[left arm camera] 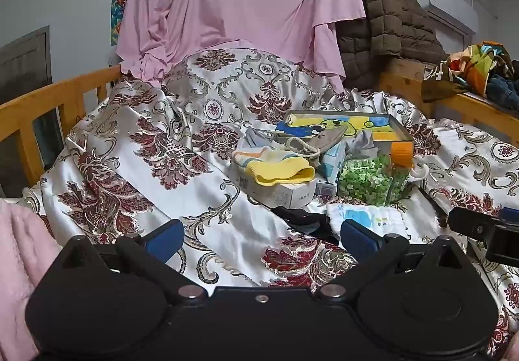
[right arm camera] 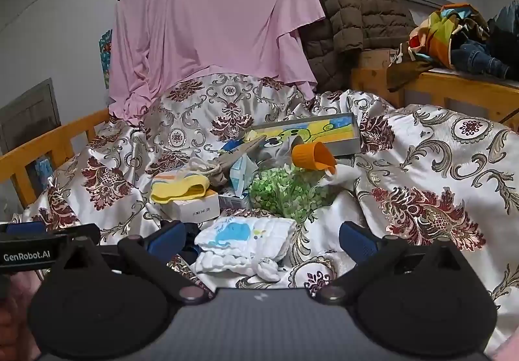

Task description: Organize soft objects

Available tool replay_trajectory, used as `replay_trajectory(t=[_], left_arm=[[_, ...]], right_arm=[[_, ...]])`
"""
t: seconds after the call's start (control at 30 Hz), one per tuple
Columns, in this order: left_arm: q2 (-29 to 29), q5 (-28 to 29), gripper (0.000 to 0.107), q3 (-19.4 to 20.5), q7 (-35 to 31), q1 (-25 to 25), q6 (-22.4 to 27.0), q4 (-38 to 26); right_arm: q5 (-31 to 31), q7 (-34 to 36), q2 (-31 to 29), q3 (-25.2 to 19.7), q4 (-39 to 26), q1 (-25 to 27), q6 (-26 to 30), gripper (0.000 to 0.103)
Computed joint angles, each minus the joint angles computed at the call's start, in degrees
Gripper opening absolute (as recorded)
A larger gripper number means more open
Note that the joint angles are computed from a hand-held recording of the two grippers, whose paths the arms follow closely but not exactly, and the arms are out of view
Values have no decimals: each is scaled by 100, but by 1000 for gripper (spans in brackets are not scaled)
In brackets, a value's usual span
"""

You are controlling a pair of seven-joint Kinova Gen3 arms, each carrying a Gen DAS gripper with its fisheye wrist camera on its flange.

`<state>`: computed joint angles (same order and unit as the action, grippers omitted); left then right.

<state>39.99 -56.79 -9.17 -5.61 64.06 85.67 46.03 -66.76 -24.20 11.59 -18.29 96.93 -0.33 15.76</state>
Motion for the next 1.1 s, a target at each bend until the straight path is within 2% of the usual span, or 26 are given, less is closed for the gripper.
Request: replay_trajectory(t=[1.1], left_arm=[[11, -16, 102, -6, -15, 4, 3, -7]], right_arm=[[48, -58, 13, -42, 7, 16, -29, 103]])
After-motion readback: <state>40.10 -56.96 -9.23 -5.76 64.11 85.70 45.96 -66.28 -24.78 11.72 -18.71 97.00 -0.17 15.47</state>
